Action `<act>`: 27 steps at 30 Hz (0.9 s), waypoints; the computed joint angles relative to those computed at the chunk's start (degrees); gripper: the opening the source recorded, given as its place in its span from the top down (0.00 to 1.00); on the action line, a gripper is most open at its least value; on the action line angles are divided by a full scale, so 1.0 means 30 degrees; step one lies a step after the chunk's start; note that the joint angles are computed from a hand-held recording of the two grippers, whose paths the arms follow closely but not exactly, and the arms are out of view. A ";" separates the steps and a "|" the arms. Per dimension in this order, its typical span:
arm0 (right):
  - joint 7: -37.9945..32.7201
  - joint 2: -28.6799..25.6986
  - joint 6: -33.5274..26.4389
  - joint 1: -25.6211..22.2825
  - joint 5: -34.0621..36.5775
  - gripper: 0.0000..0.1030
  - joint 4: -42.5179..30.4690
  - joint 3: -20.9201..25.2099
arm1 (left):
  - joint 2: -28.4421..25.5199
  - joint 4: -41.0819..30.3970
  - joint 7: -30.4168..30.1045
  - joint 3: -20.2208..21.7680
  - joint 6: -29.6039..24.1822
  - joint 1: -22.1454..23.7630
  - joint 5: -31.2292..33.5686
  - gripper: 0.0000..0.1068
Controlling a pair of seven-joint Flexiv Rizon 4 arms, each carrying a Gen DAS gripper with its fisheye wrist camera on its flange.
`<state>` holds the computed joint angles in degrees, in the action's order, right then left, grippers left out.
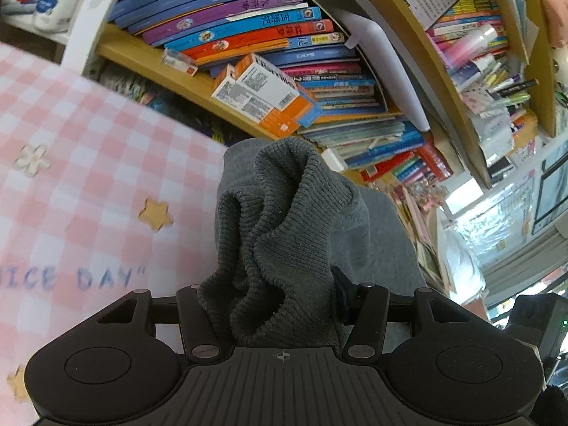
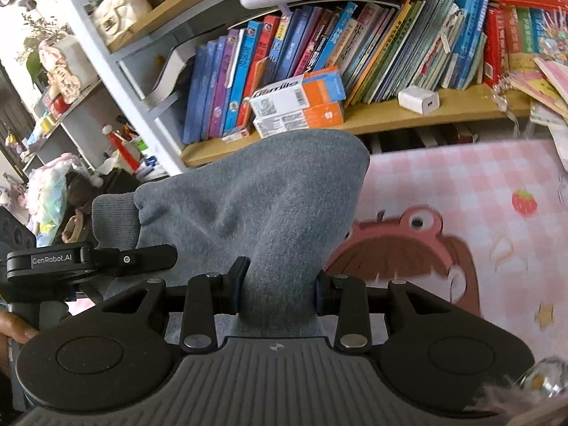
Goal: Fold clothes
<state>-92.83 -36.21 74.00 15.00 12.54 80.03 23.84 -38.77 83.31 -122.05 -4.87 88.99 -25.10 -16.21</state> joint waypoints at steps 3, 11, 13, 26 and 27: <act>-0.0394 -0.1121 -0.0728 0.0086 -0.0448 0.69 -0.1712 -0.0123 | -0.0925 -0.1334 -0.0242 0.0450 -0.0412 -0.0079 -0.0101 0.50; -0.1130 -0.3782 -0.2361 0.0711 -0.0924 0.68 -0.5924 -0.0629 | -0.3132 -0.4458 -0.1422 0.2052 -0.1446 -0.0513 0.0396 0.51; -0.1331 -0.4262 -0.2695 0.0856 -0.0924 0.68 -0.6737 -0.0751 | -0.3502 -0.5144 -0.1559 0.2210 -0.1858 -0.0447 0.0591 0.51; -0.0576 -0.6119 -0.4524 0.1430 -0.0304 0.67 -0.9304 -0.1709 | -0.4848 -0.7652 -0.2663 0.2436 -0.5561 0.0040 0.1660 0.44; -0.0444 -0.6173 -0.4435 0.1423 -0.0178 0.66 -0.9300 -0.1717 | -0.4864 -0.7648 -0.2827 0.2427 -0.5455 0.0053 0.1844 0.43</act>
<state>-94.16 -54.73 60.70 19.26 12.01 52.13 18.68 -53.36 60.37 -130.53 2.41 72.63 -24.94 -10.67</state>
